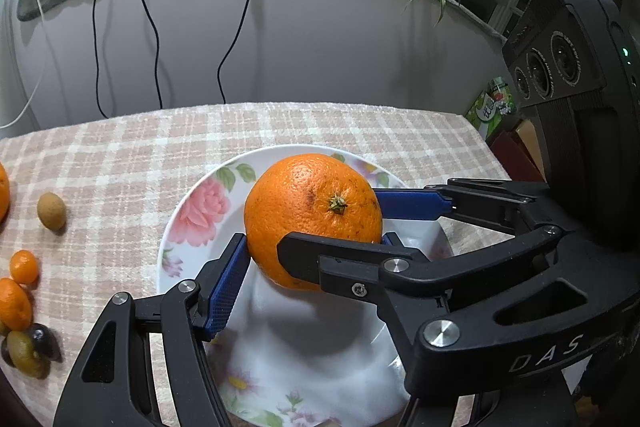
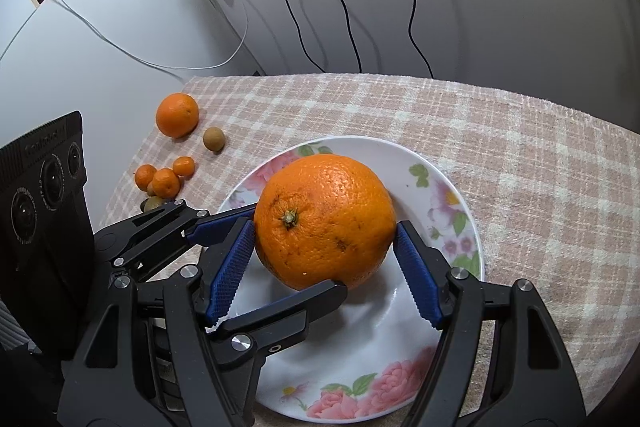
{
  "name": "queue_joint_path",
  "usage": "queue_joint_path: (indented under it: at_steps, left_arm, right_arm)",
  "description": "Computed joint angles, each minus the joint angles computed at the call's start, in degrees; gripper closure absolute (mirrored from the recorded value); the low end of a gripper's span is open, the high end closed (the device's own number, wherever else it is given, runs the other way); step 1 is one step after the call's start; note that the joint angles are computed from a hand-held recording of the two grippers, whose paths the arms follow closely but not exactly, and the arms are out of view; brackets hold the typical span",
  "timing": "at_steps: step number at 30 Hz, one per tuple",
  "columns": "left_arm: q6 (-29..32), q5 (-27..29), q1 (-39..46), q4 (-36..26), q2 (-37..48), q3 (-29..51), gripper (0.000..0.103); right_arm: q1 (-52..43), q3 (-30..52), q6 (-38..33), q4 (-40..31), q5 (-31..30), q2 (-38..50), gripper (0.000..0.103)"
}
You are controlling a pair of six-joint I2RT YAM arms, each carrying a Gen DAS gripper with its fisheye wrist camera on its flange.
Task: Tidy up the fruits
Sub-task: 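Carry the large orange with the right tool over the white plate, then lower the orange onto the plate, open the right tool and withdraw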
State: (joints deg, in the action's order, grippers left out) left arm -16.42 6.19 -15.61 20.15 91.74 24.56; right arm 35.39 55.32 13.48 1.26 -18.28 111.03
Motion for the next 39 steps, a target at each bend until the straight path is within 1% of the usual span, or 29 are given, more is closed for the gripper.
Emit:
queue_joint_path:
  at_steps: [8,11,13,15,22,30,35,39]
  left_arm:
    - [0.8,-0.9,-0.6,0.0,0.7,0.4,0.035]
    - [1.3,-1.8,-1.1,-0.1,0.8,0.4,0.035]
    - [1.4,-4.1,-2.3,0.2,0.3,0.0,0.033]
    - [1.5,-5.3,-2.9,0.0,-0.4,-0.4,0.031]
    - [1.5,-5.4,-2.1,-0.5,-3.8,-2.5,0.031]
    - [2.0,-5.4,-0.7,-1.3,-10.7,-7.0,0.031]
    - [2.9,-4.4,2.2,-2.5,-17.6,-11.0,0.031]
    - [4.3,-3.1,5.5,-5.2,-23.8,-13.7,0.031]
  right_arm:
    - [0.2,-0.6,-0.1,0.4,0.7,0.1,0.028]
    - [0.7,-0.7,-1.2,-0.1,2.6,-0.5,0.023]
    - [1.3,-0.9,-1.6,-0.2,4.4,-0.9,0.019]
    - [1.2,-1.3,-1.5,0.0,4.6,-1.3,0.016]
    - [1.0,-3.2,-0.6,0.8,5.4,-3.6,0.014]
    - [2.9,-5.3,0.3,0.7,7.4,-7.5,0.012]
    - [5.3,-6.2,1.1,0.8,9.7,-10.2,0.012]
    - [7.2,-6.7,1.8,1.1,10.5,-11.8,0.012]
